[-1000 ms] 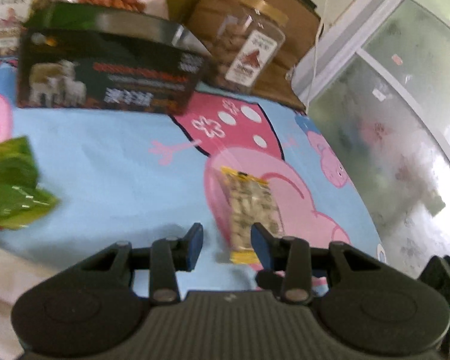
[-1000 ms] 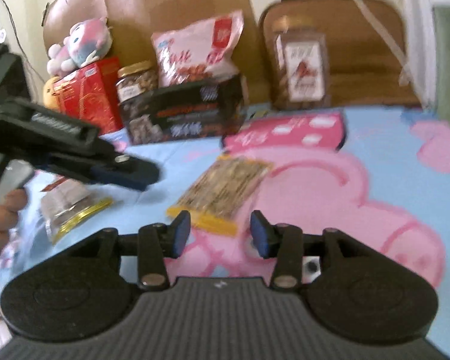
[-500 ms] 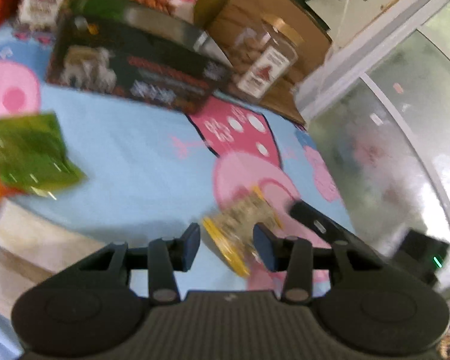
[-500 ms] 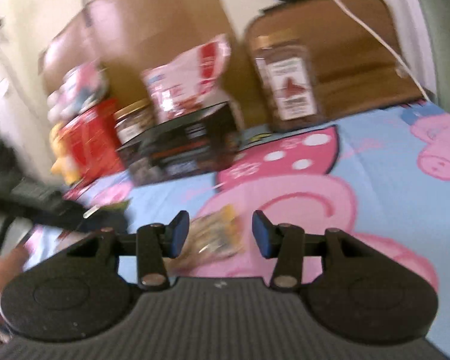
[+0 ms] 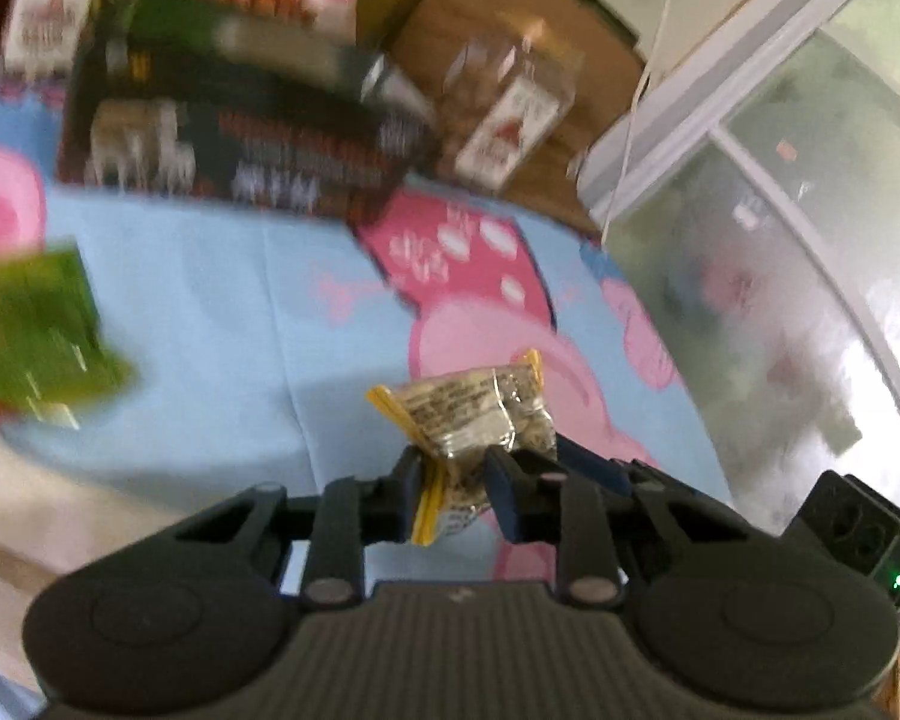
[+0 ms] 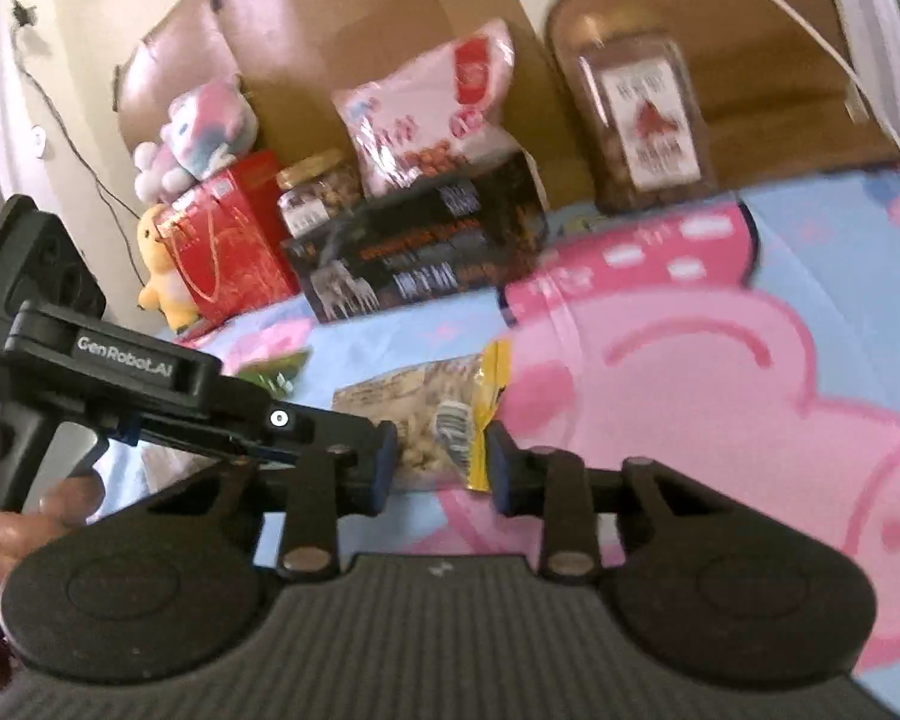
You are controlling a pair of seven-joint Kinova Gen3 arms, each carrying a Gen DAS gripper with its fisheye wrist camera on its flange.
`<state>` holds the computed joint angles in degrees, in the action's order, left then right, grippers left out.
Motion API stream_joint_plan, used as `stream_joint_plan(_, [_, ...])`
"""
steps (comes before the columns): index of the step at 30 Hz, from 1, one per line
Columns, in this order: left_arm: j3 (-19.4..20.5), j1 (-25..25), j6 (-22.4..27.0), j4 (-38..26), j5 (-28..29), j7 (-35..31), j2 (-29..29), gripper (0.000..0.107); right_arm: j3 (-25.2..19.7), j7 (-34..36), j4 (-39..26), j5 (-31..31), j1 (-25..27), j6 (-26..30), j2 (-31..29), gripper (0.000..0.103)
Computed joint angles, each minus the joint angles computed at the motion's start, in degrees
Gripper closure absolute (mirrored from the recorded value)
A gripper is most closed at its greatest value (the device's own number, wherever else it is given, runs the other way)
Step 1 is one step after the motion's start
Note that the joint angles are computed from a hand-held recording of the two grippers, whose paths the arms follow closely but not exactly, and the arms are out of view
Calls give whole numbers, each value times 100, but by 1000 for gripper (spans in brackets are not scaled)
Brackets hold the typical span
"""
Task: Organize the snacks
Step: 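Move the left gripper to the yellow-edged nut bag and grasp it, then carry the yellow-edged nut bag into the black box and open the left gripper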
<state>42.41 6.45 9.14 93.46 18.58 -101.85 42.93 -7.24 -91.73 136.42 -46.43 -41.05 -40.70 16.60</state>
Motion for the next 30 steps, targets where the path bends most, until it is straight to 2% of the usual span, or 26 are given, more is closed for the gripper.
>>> stream_joint_plan(4, [-128, -57, -106, -230, -44, 23, -187, 84, 169, 279, -535, 584, 293, 90, 182, 70])
stream_joint_plan(8, [-787, 334, -36, -871, -15, 37, -268, 84, 359, 567, -1282, 1105, 593, 184, 554, 70])
stream_joint_plan(12, [-1567, 875, 340, -1878, -250, 428, 39, 84, 510, 648, -2097, 1475, 945, 497, 1008, 70])
stream_joint_plan(18, [-2493, 1529, 1005, -3090, -219, 711, 667, 84, 993, 1208, -2782, 967, 772, 944, 1484, 70])
stream_joint_plan(21, [-3004, 1899, 897, -3226, -504, 1224, 742, 82, 1207, 1560, -2910, 619, 582, 957, 1652, 66])
stream_joint_plan(22, [-3104, 1966, 797, -3161, -600, 1370, 715, 82, 1170, 1643, -2863, 489, 564, 790, 1678, 59])
stream_joint_plan(23, [-3100, 1958, 734, -3141, -629, 1430, 714, 82, 1162, 1638, -2800, 412, 522, 576, 1701, 53])
stream_joint_plan(24, [-2992, 1874, 650, -3034, -588, 1400, 677, 82, 1207, 1539, -2689, 410, 440, 343, 1694, 53])
stream_joint_plan(26, [-2611, 1603, 280, -2608, -646, 1347, 523, 82, 994, 1455, -2489, 439, 543, -46, 1614, 52])
stream_joint_plan(30, [-2150, 1123, -188, -1546, -651, 1184, -103, 82, 572, 974, -2042, 696, 791, -265, 1255, 52])
